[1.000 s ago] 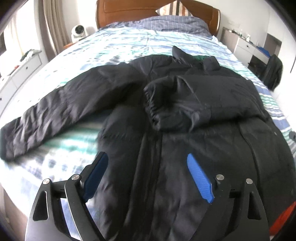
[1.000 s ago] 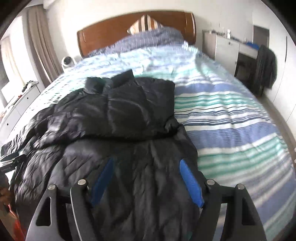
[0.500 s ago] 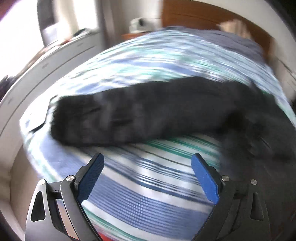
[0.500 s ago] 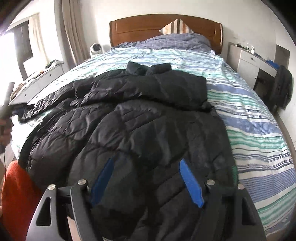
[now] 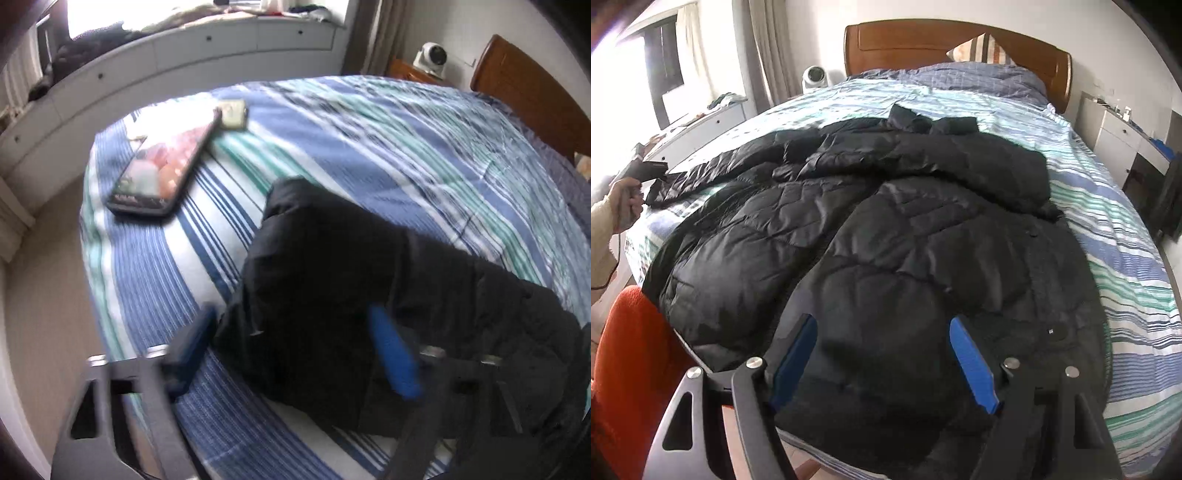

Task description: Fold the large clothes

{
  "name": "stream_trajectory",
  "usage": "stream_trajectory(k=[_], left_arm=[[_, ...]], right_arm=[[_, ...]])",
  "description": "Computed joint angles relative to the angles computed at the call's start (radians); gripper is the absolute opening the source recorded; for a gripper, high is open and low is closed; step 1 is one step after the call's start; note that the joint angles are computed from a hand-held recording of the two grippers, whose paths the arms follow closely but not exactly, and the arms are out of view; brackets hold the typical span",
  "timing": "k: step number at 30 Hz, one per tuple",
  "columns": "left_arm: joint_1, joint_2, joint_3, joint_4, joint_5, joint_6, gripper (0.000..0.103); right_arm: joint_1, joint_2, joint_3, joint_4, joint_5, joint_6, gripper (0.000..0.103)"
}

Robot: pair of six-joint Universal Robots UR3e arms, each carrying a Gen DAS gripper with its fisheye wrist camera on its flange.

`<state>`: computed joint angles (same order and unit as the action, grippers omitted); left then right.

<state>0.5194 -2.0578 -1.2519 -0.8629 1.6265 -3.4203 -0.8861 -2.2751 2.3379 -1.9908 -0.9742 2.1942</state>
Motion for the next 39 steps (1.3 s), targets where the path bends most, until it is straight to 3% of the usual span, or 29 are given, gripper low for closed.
stream_trajectory(k=[1,3,4,11,15,21,25,31,35,36,39], left_arm=[[-0.003,0.015,-0.045,0.057,0.010,0.010,0.040],[-0.010,0.041,-0.086,0.112,0.017,0.036,0.016],[-0.012,0.053,-0.093,0.123,0.018,0.043,0.009],[-0.129,0.185,-0.042,0.161,0.042,0.119,0.006],[-0.317,0.220,0.107,0.158,0.050,0.220,0.006],[-0.656,0.125,0.336,0.159,0.064,0.355,0.004],[-0.833,0.006,0.432,0.105,0.032,0.332,0.002],[-1.019,-0.204,0.511,0.046,0.053,0.293,0.003],[-1.093,-0.327,0.586,-0.055,0.082,0.301,0.005],[-1.103,-0.327,0.565,-0.075,0.090,0.297,0.015],[-1.096,-0.181,0.293,0.011,0.041,0.278,0.060]], right_arm=[[0.005,-0.003,0.004,0.003,-0.004,-0.001,0.076],[0.007,-0.013,0.012,0.011,-0.004,-0.006,0.076],[0.003,-0.022,0.015,0.019,-0.001,-0.011,0.076],[-0.047,-0.051,0.005,0.094,0.043,-0.040,0.076],[-0.110,-0.090,-0.003,0.182,0.081,-0.086,0.076],[-0.253,-0.155,-0.035,0.375,0.142,-0.201,0.076],[-0.371,-0.178,-0.077,0.517,0.186,-0.290,0.076],[-0.525,-0.201,-0.121,0.692,0.216,-0.419,0.076],[-0.566,-0.181,-0.119,0.693,0.211,-0.433,0.076],[-0.558,-0.163,-0.115,0.662,0.206,-0.410,0.076],[-0.524,-0.111,-0.118,0.572,0.212,-0.346,0.076]])
